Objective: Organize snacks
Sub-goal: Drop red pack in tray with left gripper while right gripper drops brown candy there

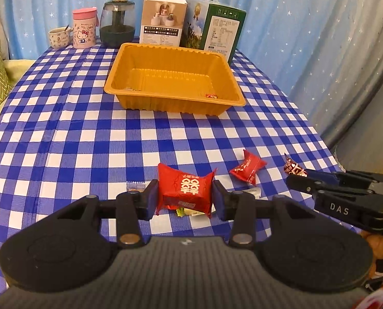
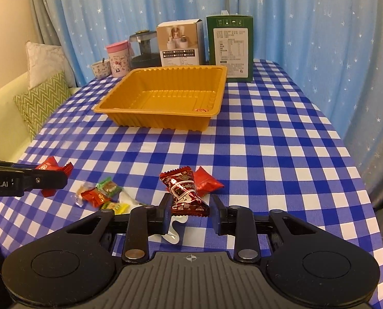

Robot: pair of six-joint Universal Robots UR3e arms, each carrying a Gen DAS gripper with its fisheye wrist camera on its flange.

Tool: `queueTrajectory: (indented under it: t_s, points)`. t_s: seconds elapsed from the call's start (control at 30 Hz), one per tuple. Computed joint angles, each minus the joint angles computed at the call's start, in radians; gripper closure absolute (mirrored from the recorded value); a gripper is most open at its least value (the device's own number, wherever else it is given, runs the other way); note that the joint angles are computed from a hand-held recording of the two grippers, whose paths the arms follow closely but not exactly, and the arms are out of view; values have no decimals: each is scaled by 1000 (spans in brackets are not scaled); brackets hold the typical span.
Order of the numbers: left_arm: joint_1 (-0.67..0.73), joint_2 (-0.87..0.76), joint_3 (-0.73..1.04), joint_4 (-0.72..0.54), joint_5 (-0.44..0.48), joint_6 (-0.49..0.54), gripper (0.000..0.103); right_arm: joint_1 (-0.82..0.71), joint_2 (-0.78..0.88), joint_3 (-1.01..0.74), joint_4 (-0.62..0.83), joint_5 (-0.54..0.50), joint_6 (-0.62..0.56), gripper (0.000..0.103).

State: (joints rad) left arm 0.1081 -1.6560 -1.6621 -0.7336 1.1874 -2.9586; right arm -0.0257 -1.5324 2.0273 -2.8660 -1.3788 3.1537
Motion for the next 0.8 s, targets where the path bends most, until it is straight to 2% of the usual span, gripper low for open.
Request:
queueTrajectory:
  t_s: [0.37, 0.6, 0.8]
  points:
    - [-7, -51, 68, 16, -2, -19, 63, -10, 12, -46, 25, 16, 9, 72]
    - [-23, -188, 258, 0, 3, -29, 63, -17, 105, -191, 52, 32, 3, 72]
    - [-37, -348, 496, -51, 7, -44, 63, -22, 242, -400, 105, 50, 5, 72]
